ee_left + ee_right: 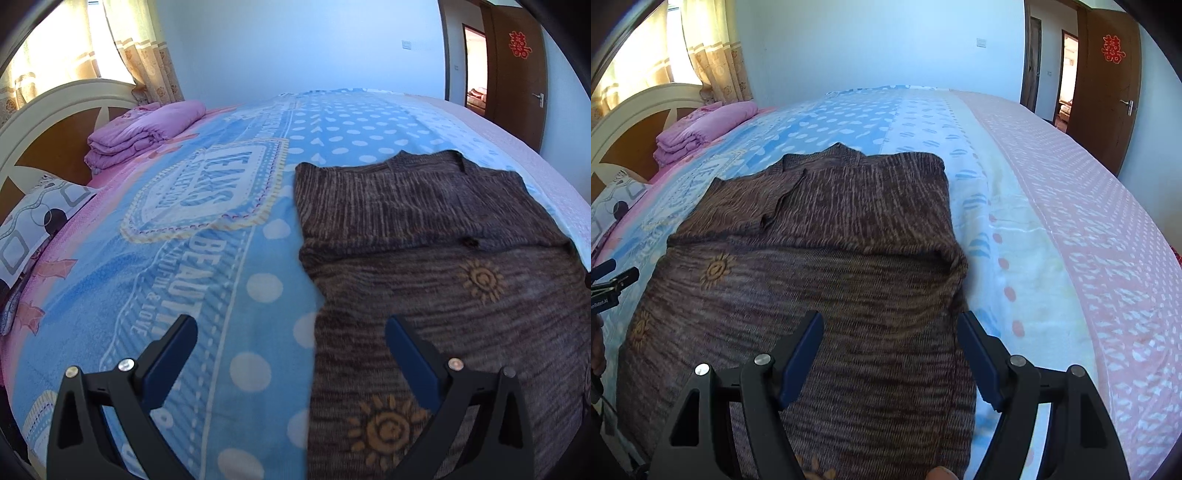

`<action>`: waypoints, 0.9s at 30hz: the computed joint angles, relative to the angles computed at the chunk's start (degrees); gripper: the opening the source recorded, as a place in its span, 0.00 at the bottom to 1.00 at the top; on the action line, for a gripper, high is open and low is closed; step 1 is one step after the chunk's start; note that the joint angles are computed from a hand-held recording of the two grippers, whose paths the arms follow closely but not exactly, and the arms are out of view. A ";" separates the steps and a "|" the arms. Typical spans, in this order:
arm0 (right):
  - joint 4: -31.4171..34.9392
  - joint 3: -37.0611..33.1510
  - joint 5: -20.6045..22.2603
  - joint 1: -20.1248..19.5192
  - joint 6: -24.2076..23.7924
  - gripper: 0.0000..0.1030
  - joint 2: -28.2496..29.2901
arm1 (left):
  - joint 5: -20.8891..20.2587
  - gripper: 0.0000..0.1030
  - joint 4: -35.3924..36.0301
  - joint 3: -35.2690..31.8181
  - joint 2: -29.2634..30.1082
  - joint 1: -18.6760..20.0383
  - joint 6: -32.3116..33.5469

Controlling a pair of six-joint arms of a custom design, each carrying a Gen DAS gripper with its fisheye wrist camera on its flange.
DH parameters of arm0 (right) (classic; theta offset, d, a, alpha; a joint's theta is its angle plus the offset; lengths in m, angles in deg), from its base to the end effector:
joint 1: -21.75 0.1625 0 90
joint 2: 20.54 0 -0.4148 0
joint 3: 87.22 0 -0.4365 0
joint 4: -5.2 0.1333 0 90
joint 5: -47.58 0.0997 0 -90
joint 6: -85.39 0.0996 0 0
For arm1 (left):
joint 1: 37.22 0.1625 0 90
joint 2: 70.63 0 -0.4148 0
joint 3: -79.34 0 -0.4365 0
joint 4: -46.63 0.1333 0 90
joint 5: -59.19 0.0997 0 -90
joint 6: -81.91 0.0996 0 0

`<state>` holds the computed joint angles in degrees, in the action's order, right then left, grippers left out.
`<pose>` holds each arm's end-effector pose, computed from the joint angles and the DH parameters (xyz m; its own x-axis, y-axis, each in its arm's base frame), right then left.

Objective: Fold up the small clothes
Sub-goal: 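Move both open grippers to the ribbed hem of the brown sweater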

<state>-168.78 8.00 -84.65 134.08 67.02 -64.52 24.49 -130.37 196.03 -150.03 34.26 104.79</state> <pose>0.3256 -0.6181 0.1021 -0.6804 -0.1931 0.7070 -0.5627 0.7557 -0.3351 0.0353 -0.5721 0.3452 -0.6010 -0.1429 -0.7864 0.4766 0.7258 -0.4961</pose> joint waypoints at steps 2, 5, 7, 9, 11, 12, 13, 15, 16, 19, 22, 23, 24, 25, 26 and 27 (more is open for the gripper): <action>0.98 1.91 0.55 0.11 1.60 0.73 -1.40 | -0.02 1.00 0.31 1.94 -1.59 -0.37 -0.15; 2.09 4.09 0.82 0.40 3.07 0.73 -2.92 | -0.67 1.00 2.43 4.76 -4.63 -0.72 -1.93; 2.68 5.78 0.89 0.76 3.96 0.73 -3.95 | -1.01 1.00 4.67 6.62 -6.95 -0.85 -3.92; 3.27 7.72 1.80 1.08 5.04 0.73 -5.30 | -0.69 1.00 5.60 7.97 -8.33 -1.16 -4.78; 3.48 9.68 2.35 1.57 5.67 0.73 -6.54 | -0.68 1.00 6.14 9.74 -10.22 -1.67 -5.18; 3.29 10.36 2.35 1.80 5.74 0.73 -6.87 | -0.82 1.00 6.82 10.53 -11.20 -1.89 -5.71; 3.17 11.23 2.42 2.04 5.82 0.73 -7.33 | -1.09 1.00 8.03 11.51 -12.50 -2.23 -6.54; 3.24 13.19 2.38 2.58 6.37 0.73 -8.41 | -1.19 1.00 9.94 12.69 -14.13 -2.68 -7.53; 3.27 13.76 2.33 2.73 6.61 0.73 -8.76 | -1.43 1.00 11.77 13.58 -15.51 -2.96 -8.69; 3.37 16.78 2.47 3.28 7.99 0.73 -10.39 | -2.14 0.91 16.00 15.67 -18.92 -3.50 -12.01; 3.20 19.33 2.33 3.65 8.74 0.73 -11.66 | -4.87 0.82 22.34 17.95 -23.63 -3.66 -17.49; 3.17 19.81 2.34 3.73 9.14 0.73 -11.92 | -5.20 0.80 24.01 18.68 -24.91 -3.77 -18.55; 3.21 20.76 2.62 3.73 9.84 0.73 -12.43 | -4.69 0.79 24.89 19.48 -25.77 -4.11 -19.29; 3.39 21.21 2.78 3.74 10.11 0.73 -12.74 | -4.24 0.79 25.84 20.17 -26.57 -4.33 -19.91; 3.39 21.81 2.69 3.88 10.49 0.73 -12.95 | -4.33 0.79 26.92 20.63 -27.25 -4.34 -20.57; 3.20 22.31 2.51 3.99 10.57 0.73 -13.12 | -4.81 0.77 28.26 20.81 -27.69 -4.22 -21.37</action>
